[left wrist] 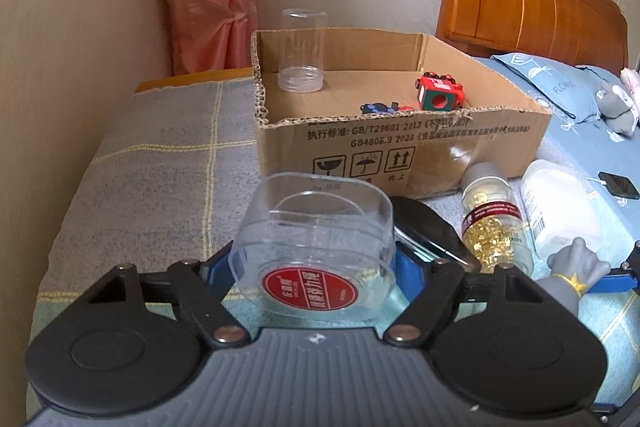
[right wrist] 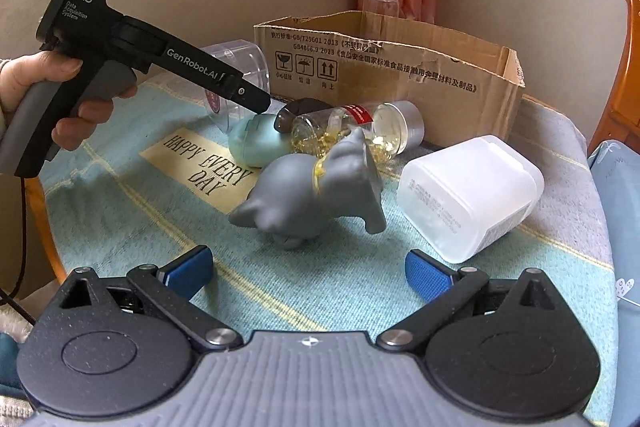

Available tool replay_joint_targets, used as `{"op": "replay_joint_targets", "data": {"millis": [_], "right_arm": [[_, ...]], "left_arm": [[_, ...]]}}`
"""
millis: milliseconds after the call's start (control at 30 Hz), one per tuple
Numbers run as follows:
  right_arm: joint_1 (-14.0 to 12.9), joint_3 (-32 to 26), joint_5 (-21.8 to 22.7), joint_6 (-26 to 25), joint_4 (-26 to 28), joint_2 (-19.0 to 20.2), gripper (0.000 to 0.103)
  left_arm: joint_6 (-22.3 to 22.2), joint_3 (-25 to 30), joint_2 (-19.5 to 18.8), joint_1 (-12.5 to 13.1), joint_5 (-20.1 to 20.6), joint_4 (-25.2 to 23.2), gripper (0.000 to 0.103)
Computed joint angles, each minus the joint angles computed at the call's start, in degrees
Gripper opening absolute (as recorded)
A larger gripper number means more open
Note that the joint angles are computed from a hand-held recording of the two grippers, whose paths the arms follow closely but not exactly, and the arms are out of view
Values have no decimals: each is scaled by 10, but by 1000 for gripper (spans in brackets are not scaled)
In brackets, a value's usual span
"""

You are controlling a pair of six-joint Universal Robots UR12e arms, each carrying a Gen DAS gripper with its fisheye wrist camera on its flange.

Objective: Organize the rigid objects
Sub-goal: 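Grasp the clear red-labelled container with the left tool while the right tool approaches the grey elephant, then lift the clear container with the left tool while the right tool grasps the grey elephant figurine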

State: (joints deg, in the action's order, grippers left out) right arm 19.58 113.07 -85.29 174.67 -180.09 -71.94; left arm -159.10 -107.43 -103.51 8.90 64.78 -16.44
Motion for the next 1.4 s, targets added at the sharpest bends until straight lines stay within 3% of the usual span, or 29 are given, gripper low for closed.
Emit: {"op": "replay_joint_targets", "data": {"millis": [200, 600, 833, 933, 1167, 1400], "right_arm": [[6, -9, -16, 5, 17, 1, 103], [32, -36, -77, -28, -9, 16, 101], [45, -48, -119, -52, 8, 23, 89], [49, -54, -147, -57, 19, 26, 78], [28, -52, -86, -19, 52, 8, 77], [10, -49, -40, -3, 64, -9, 77]], "left_arm": [[9, -3, 5, 5, 8, -7, 78], [-6, -3, 1, 6, 8, 7, 78], [-5, 2, 1, 11, -7, -10, 78], [10, 7, 4, 13, -10, -31, 77], [72, 21, 20, 13, 0, -87, 77], [106, 38, 37, 13, 5, -143, 77]]}}
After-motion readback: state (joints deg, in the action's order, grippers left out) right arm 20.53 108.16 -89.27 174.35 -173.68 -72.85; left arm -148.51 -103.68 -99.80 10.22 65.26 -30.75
